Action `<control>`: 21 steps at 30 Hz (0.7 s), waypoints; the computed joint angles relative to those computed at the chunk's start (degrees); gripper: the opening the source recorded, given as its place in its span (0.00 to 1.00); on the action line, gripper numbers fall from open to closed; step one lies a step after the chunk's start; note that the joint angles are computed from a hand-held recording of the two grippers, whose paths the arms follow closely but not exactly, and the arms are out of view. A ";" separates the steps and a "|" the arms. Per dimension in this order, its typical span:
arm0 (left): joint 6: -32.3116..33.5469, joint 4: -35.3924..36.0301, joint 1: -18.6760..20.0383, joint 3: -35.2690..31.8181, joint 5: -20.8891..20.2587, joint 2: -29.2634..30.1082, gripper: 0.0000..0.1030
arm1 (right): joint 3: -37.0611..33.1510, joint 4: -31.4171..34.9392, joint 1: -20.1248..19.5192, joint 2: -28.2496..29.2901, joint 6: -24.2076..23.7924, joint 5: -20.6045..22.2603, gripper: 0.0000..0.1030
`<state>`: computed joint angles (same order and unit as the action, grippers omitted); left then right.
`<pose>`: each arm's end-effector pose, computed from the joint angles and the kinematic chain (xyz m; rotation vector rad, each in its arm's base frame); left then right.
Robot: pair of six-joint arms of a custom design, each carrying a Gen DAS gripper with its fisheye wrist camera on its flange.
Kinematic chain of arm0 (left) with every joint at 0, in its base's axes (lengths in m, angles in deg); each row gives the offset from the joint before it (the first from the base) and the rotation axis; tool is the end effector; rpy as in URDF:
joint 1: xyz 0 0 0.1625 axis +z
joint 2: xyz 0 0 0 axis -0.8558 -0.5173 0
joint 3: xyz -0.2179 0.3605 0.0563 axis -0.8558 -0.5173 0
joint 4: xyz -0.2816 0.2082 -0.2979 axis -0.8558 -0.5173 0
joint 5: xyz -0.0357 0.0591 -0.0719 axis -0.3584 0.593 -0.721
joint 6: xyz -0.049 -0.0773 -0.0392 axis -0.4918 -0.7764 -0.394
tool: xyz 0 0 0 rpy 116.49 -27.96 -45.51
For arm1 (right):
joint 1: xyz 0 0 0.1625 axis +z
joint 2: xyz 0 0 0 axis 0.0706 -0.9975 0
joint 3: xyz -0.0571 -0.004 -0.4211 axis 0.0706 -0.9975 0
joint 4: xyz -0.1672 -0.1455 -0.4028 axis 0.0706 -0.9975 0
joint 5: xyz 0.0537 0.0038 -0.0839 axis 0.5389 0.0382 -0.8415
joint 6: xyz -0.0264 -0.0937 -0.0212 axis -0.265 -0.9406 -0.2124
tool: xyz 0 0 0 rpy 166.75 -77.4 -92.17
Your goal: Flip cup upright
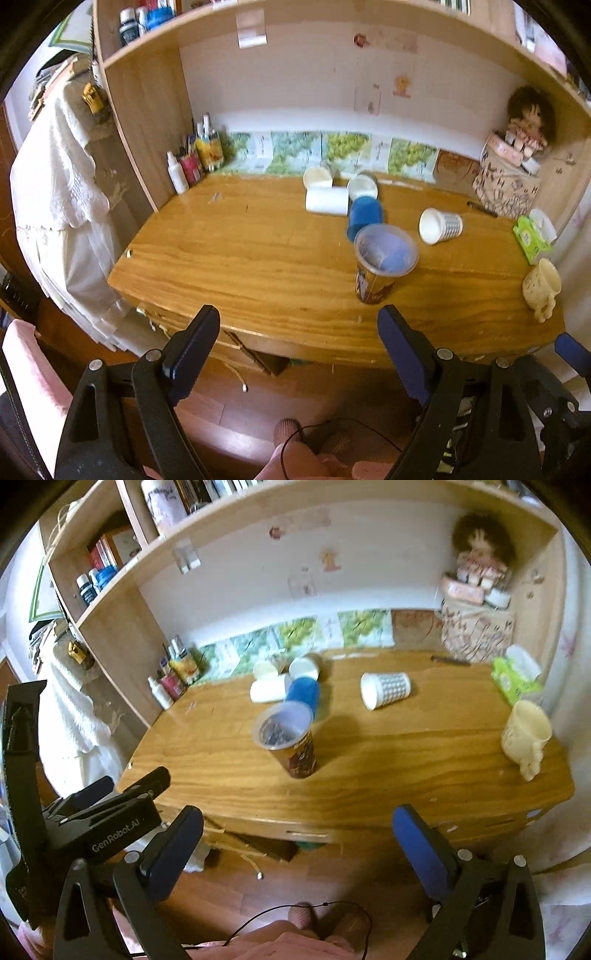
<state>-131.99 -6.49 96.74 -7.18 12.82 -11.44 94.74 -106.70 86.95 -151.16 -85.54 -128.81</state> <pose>-0.5586 -0.7207 0.0520 0.0614 2.0532 -0.9605 0.1190 -0.7226 0.4753 0.5439 -2.5347 0.8385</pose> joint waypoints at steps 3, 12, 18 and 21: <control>1.51 -5.65 -0.64 3.94 2.00 -1.58 0.99 | 2.04 -4.77 0.08 -1.08 -0.41 -0.59 1.00; 18.67 -31.58 -2.90 11.62 10.50 -2.17 0.99 | 6.84 -15.54 -0.39 -3.93 -3.01 2.40 1.00; 32.11 -47.14 -3.45 11.12 12.68 -0.01 0.99 | 6.88 -16.67 -0.71 -4.37 -3.33 4.73 1.00; 33.22 -46.80 -3.56 10.04 14.46 0.96 0.99 | 6.66 -17.04 -1.14 -4.41 -2.68 6.06 1.00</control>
<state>-98.77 -53.29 93.18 2.86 27.29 -10.48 101.41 -123.74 85.81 -155.57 -88.22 -122.75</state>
